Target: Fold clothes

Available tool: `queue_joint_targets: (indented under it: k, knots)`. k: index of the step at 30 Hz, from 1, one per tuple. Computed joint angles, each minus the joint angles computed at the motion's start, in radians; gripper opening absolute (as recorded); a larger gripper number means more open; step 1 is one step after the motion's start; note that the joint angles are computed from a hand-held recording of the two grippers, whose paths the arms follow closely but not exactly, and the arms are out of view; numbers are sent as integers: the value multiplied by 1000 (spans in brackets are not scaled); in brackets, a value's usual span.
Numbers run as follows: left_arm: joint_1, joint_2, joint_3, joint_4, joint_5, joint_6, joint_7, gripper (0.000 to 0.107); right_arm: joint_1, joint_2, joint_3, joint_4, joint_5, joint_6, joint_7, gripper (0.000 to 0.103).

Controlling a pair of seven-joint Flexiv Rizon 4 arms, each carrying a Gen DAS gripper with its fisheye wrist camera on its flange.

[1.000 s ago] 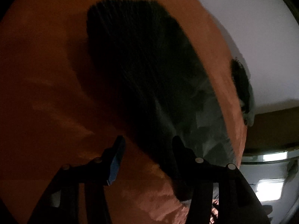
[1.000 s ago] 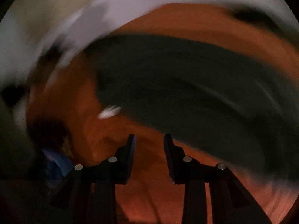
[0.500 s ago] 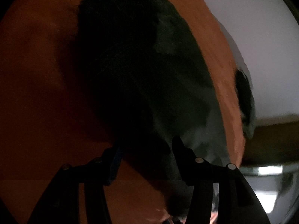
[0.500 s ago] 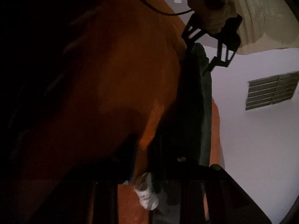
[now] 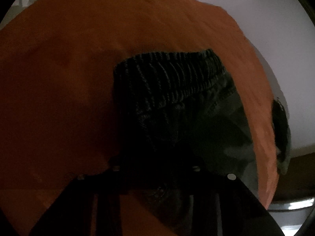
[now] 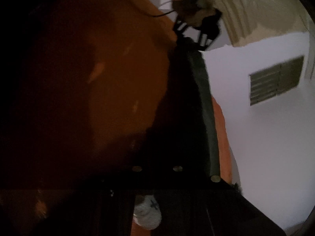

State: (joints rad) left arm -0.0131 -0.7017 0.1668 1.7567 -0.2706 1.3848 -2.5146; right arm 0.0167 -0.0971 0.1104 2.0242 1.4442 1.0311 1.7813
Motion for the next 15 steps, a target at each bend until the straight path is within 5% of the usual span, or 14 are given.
queue_joint_targets:
  k: [3, 6, 9, 15]
  knots:
    - [3, -4, -7, -29, -9, -30, -8, 30, -29, 54, -39, -32, -203, -199, 373, 1]
    - [20, -34, -17, -96, 8, -130, 28, 31, -47, 93, -69, -58, -333, -333, 611, 0]
    - [58, -38, -67, -88, -25, -128, 46, 33, -85, 124, -103, -27, -415, -425, 641, 0]
    - [-26, 17, -2, -79, 50, -197, -4, 38, -94, 170, -109, -7, -478, -457, 728, 0]
